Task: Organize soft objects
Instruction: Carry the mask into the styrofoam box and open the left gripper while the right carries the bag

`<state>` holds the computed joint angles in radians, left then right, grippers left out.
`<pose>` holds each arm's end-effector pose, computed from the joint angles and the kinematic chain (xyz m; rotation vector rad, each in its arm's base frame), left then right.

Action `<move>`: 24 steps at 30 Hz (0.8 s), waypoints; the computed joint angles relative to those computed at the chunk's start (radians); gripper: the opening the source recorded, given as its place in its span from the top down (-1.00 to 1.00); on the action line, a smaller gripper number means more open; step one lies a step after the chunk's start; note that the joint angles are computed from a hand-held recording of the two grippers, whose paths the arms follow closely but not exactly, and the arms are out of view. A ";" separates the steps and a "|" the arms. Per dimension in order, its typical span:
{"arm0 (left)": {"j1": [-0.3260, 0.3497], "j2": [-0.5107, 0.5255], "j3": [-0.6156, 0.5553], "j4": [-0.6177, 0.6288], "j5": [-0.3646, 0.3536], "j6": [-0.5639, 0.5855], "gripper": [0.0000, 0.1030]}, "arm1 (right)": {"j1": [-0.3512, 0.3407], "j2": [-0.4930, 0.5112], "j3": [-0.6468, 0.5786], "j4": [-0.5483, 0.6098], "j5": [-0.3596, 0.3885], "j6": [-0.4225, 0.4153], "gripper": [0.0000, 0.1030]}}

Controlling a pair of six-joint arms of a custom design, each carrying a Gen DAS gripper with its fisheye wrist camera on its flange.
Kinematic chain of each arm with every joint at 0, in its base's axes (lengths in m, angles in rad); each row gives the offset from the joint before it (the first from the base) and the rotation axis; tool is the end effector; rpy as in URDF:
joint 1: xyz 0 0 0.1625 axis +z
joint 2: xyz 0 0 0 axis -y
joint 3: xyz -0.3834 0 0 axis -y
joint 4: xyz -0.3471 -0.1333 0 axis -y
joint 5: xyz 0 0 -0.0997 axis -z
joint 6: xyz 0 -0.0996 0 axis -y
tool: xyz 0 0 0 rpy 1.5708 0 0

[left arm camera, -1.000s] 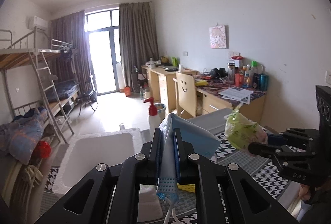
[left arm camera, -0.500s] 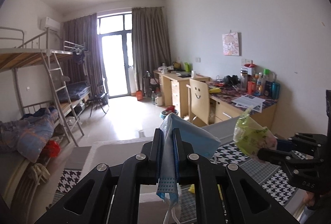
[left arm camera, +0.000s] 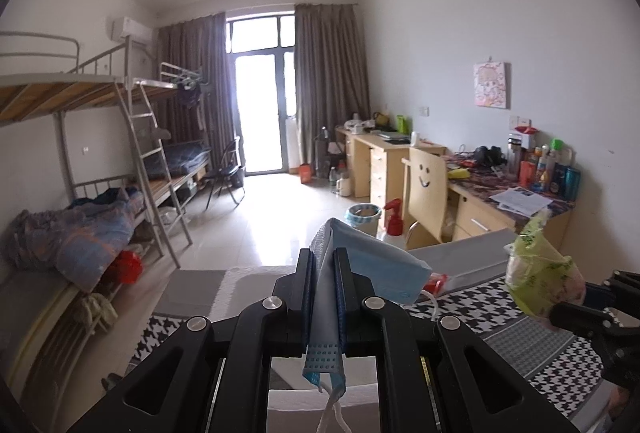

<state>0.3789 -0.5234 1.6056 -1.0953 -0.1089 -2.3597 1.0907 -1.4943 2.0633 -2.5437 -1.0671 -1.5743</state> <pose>-0.3651 -0.3954 -0.0522 0.2490 1.7599 -1.4359 -0.0459 -0.4808 0.3167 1.6431 -2.4031 0.9481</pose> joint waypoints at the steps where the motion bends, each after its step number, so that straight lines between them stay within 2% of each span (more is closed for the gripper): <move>1: 0.003 -0.003 0.002 0.009 -0.008 -0.013 0.79 | 0.002 -0.001 0.001 0.001 -0.001 0.001 0.39; 5: 0.016 -0.002 -0.016 0.100 -0.021 -0.101 0.79 | 0.009 0.002 0.006 -0.013 -0.014 0.002 0.39; 6: 0.020 -0.006 -0.010 0.085 -0.022 -0.088 0.79 | 0.010 0.002 0.008 -0.015 -0.015 0.002 0.39; 12: 0.054 -0.031 0.046 -0.148 -0.047 0.106 0.79 | 0.013 0.001 0.013 -0.026 -0.019 0.013 0.39; 21: 0.087 -0.042 0.055 -0.267 -0.094 0.220 0.79 | 0.028 0.018 0.013 -0.051 -0.047 0.031 0.39; 24: 0.101 -0.051 0.086 -0.398 -0.107 0.333 0.79 | 0.030 0.019 0.015 -0.054 -0.053 0.032 0.39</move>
